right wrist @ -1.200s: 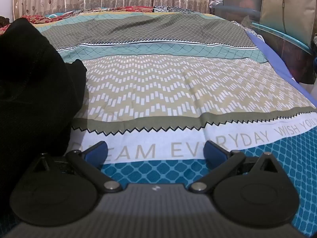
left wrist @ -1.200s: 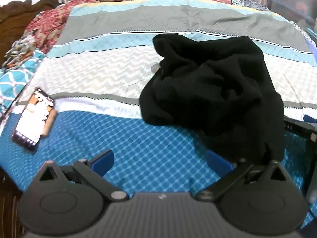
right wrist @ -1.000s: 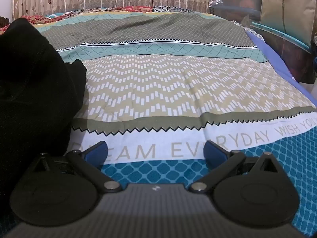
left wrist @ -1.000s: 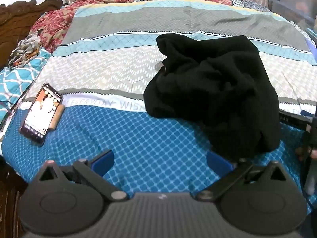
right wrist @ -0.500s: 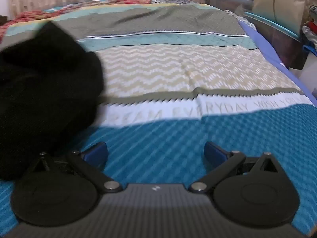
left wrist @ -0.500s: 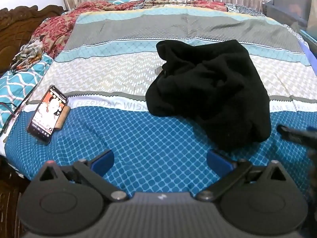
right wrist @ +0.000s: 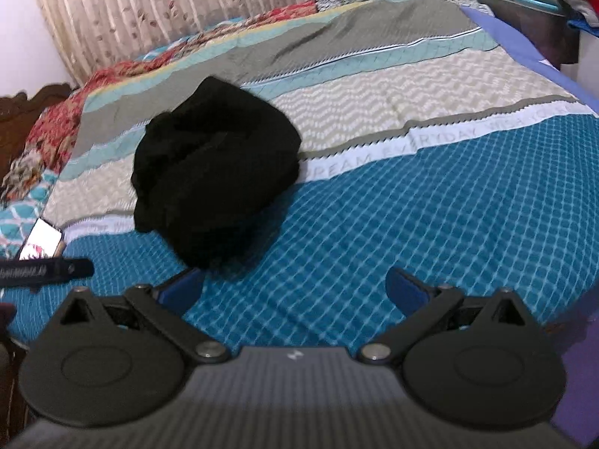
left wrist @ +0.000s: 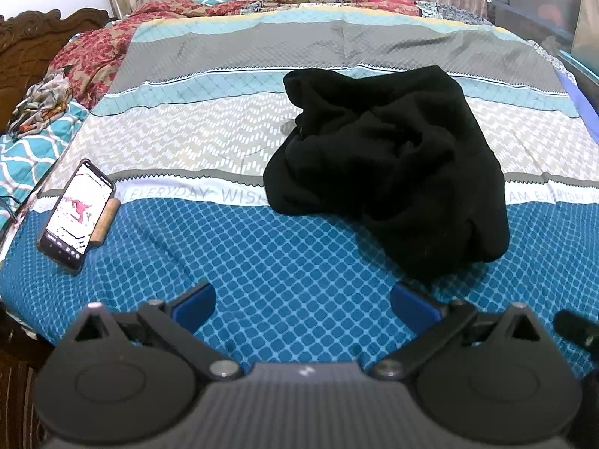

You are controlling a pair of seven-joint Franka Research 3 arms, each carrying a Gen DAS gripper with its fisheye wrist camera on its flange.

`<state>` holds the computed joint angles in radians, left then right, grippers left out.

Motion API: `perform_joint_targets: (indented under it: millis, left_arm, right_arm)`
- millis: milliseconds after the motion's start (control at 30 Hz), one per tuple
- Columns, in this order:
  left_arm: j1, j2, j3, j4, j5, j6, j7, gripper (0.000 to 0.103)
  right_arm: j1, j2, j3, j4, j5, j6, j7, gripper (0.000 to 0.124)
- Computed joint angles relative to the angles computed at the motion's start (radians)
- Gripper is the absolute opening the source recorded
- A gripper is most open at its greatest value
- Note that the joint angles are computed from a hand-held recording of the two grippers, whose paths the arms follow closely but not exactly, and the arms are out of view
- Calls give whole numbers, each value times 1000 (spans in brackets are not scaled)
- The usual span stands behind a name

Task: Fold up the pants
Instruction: 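Move both grippers toward the crumpled black pants on the bed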

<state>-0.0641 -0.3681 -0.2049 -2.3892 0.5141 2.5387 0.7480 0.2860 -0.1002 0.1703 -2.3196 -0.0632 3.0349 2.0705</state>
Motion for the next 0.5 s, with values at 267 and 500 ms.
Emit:
perform_joint_targets:
  millis: [267, 500]
  left_arm:
    - [-32, 34, 17, -3, -67, 5, 80, 103]
    - [-53, 77, 18, 27, -107, -20, 142, 103]
  right_arm:
    - [10, 6, -6, 17, 24, -53, 0, 103]
    - [-43, -16, 21, 13, -150, -94, 187, 103]
